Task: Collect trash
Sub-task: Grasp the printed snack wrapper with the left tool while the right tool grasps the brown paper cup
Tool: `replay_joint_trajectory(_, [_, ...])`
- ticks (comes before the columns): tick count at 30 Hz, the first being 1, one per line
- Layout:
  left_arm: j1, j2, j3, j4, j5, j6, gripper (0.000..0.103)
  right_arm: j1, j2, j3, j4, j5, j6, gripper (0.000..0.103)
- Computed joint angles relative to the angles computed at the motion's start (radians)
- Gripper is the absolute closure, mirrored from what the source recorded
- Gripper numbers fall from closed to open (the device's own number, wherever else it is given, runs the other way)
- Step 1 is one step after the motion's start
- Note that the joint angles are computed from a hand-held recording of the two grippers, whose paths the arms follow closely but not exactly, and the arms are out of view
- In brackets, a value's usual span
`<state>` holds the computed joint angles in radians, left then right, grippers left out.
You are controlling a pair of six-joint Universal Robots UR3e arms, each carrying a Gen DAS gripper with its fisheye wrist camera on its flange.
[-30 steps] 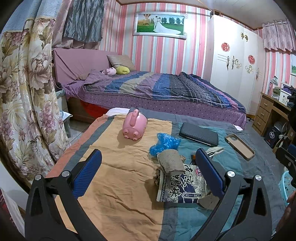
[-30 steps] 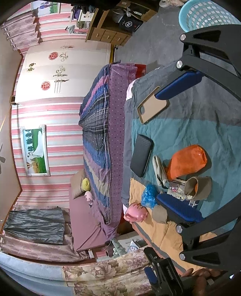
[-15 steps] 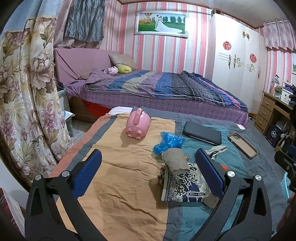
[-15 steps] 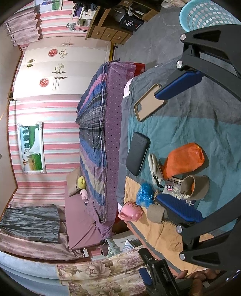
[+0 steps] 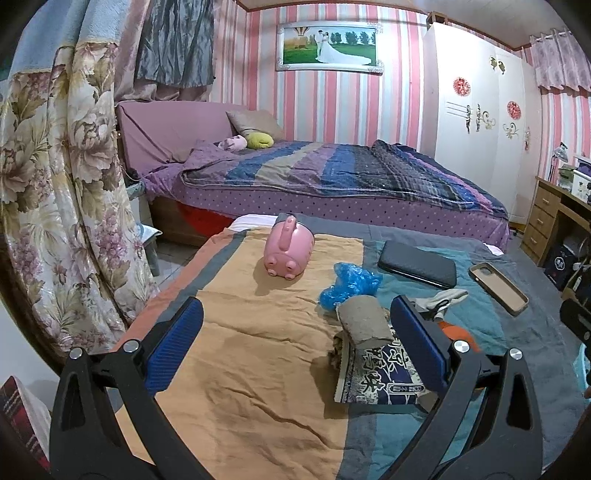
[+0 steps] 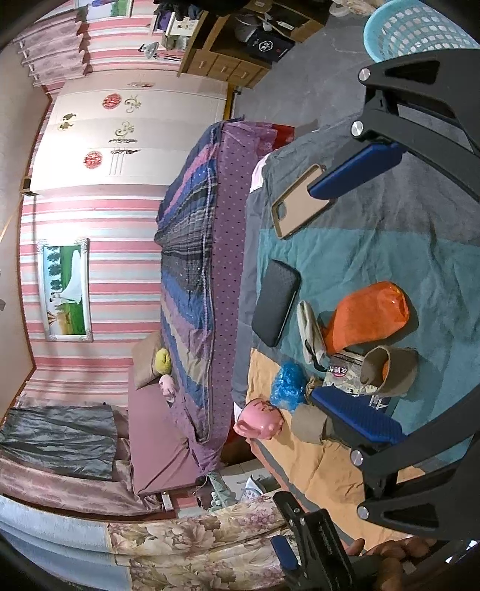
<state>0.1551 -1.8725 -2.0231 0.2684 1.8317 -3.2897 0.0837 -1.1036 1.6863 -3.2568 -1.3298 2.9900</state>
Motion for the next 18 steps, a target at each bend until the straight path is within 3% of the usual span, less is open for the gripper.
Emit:
replay_joint_trajectory(8, [0.002,-0.009,-0.004,0.038,-0.012,0.003,0.005,-0.009,0.029,-0.02,0.084,0.107,-0.006,0.004])
replay_joint_trajectory(16, [0.033,0.01,-0.036,0.033,-0.051,0.028,0.005,0.086,0.158,-0.132,0.218,0.047,-0.05,0.005])
replay_joint_trajectory(18, [0.038,0.007,-0.036,0.018,-0.046,0.042,0.005,0.113,0.2,-0.17,0.255,0.014,-0.065,0.011])
